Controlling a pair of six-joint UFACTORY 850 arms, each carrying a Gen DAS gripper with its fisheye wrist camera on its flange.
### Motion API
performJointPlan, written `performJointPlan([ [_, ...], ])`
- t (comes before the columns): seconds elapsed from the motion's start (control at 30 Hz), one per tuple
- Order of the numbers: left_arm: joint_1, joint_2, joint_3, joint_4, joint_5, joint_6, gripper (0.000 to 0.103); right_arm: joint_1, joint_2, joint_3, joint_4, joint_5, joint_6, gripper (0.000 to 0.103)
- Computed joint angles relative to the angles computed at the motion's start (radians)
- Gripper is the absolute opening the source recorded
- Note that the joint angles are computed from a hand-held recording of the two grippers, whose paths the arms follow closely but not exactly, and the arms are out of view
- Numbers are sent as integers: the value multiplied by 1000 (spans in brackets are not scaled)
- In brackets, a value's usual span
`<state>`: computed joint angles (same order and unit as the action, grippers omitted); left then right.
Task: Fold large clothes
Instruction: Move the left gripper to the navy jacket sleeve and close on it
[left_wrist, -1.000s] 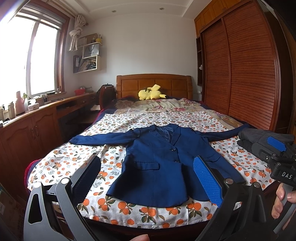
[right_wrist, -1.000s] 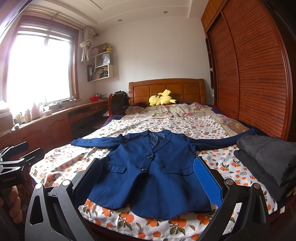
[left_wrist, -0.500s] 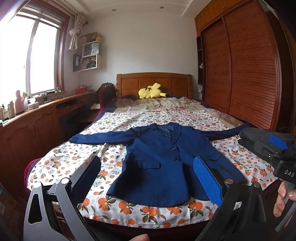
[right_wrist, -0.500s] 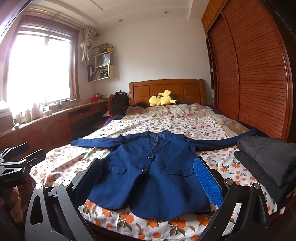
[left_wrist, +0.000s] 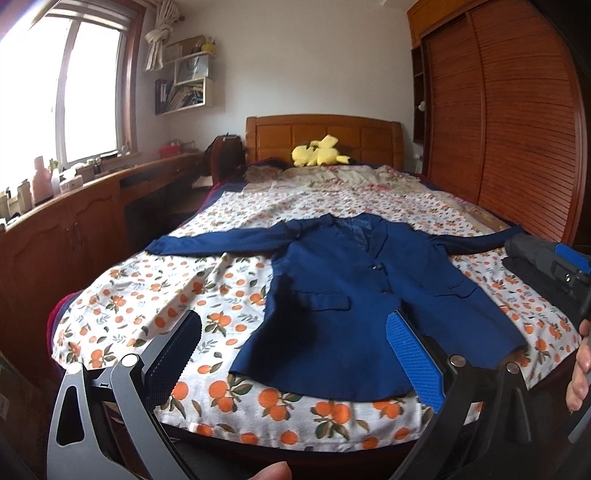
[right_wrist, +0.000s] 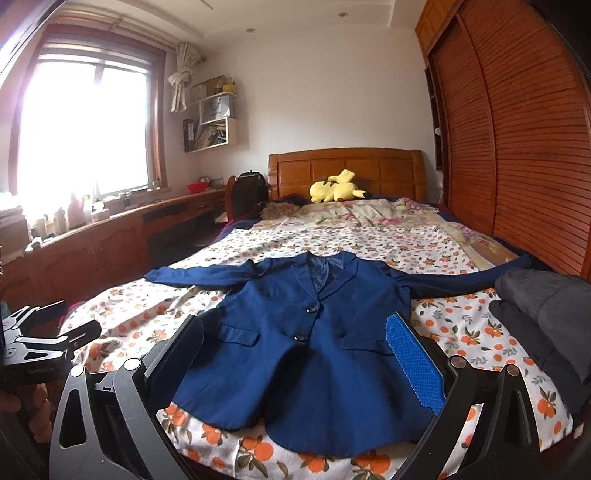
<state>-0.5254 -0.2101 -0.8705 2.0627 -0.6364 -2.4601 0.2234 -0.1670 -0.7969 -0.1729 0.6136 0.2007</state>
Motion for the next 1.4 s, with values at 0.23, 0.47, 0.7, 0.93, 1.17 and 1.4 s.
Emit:
performJointPlan([
  [0.23,65,-59,-40,-12,49,15,101,8,-93,-79,-47,8,-5,96],
  [0.47,134,-138,-108,-6,115,15,101,7,-222,-206,-140,-13,37,96],
  [0.7,195,-230,-201,-8,164,53,101,21,-352,-359,-213,-67,81,96],
  [0.93,259,-350,-336,-32,209,114,101,36,-504,-566,-325,-146,160,96],
  [1.17,310,-457,-479,-153,266,282,101,44,-659,-790,-574,-214,389,96],
  [1.4,366,-537,-606,-303,328,452,101,54,-774,-943,-841,-245,638,96],
])
